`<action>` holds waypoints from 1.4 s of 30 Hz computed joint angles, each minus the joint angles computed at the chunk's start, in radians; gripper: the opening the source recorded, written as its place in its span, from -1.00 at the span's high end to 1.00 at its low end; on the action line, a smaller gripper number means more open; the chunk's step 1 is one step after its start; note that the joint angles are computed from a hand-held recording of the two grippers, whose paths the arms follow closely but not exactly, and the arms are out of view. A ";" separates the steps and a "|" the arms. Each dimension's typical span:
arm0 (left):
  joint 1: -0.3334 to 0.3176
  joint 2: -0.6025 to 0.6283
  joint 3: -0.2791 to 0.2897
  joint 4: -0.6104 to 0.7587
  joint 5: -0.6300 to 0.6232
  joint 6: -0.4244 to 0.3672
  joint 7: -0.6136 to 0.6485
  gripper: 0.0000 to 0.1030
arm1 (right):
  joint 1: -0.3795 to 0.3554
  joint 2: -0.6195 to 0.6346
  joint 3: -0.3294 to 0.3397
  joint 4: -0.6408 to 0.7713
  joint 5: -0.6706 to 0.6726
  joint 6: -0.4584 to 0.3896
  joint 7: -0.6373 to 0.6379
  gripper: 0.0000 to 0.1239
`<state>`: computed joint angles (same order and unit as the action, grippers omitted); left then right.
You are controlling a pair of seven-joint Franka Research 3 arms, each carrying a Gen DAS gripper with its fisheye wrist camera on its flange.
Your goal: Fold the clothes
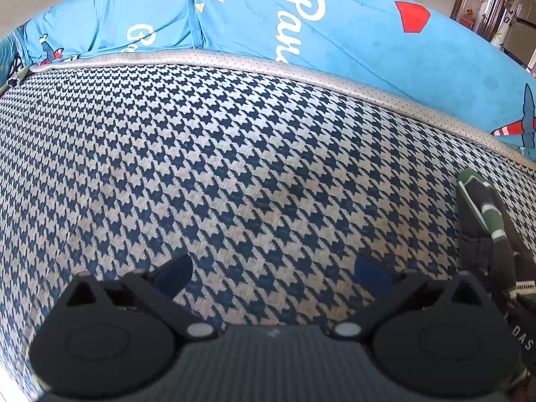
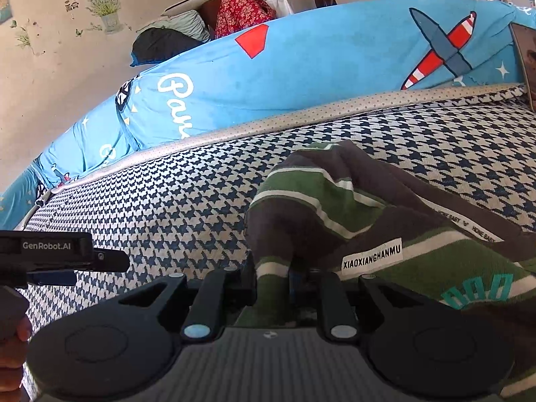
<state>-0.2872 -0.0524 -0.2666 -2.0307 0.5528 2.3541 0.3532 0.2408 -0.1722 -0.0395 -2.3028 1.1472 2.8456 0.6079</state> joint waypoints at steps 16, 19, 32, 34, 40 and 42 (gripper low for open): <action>0.059 -0.088 0.019 -0.057 0.080 -0.005 -0.159 -1.00 | 0.041 0.171 0.092 0.257 0.223 0.027 -0.154 0.74; 0.077 -0.126 0.015 -0.084 0.081 -0.015 -0.190 -1.00 | 0.050 0.211 0.117 0.317 0.243 0.031 -0.184 0.74; 0.109 -0.151 0.000 -0.090 0.092 -0.036 -0.245 -1.00 | 0.006 0.252 0.146 0.368 0.059 -0.151 0.042 0.26; 0.105 -0.142 -0.001 -0.082 0.090 -0.029 -0.235 -1.00 | -0.005 0.216 0.129 0.335 0.057 -0.185 0.043 0.24; 0.084 -0.111 -0.008 -0.053 0.085 -0.020 -0.204 -1.00 | -0.014 0.104 0.079 0.219 -0.008 -0.172 0.009 0.17; 0.075 -0.097 -0.011 -0.042 0.085 -0.024 -0.193 -1.00 | -0.016 0.080 0.065 0.188 -0.043 -0.153 0.005 0.17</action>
